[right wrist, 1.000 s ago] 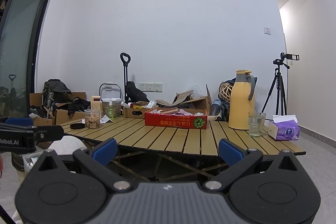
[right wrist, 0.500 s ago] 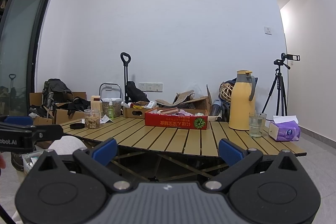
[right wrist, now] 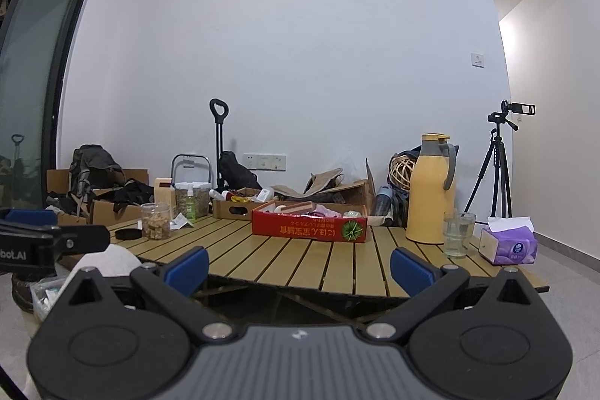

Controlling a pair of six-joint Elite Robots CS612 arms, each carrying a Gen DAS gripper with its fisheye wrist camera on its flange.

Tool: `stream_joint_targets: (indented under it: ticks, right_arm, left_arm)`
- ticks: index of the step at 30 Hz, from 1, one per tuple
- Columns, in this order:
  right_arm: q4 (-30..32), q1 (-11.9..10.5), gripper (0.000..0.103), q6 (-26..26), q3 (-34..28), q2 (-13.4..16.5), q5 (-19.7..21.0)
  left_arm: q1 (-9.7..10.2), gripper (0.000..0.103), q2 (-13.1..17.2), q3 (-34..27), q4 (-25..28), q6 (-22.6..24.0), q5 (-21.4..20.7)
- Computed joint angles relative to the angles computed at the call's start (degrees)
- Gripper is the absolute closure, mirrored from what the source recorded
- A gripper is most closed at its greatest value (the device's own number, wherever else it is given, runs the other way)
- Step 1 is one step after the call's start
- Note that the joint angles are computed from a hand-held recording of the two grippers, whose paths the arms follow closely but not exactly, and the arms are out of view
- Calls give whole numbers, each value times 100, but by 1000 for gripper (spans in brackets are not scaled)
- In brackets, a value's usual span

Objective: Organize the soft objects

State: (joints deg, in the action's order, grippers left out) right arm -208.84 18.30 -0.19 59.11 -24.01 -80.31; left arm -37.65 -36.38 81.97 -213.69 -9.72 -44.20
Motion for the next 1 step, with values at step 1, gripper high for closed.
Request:
stream_joint_targets:
  ticks: [1]
  right_arm:
    - [57, 0, 0, 19, -125, 50, 2]
  left_arm:
    - [29, 0, 34, -96, 38, -82, 45]
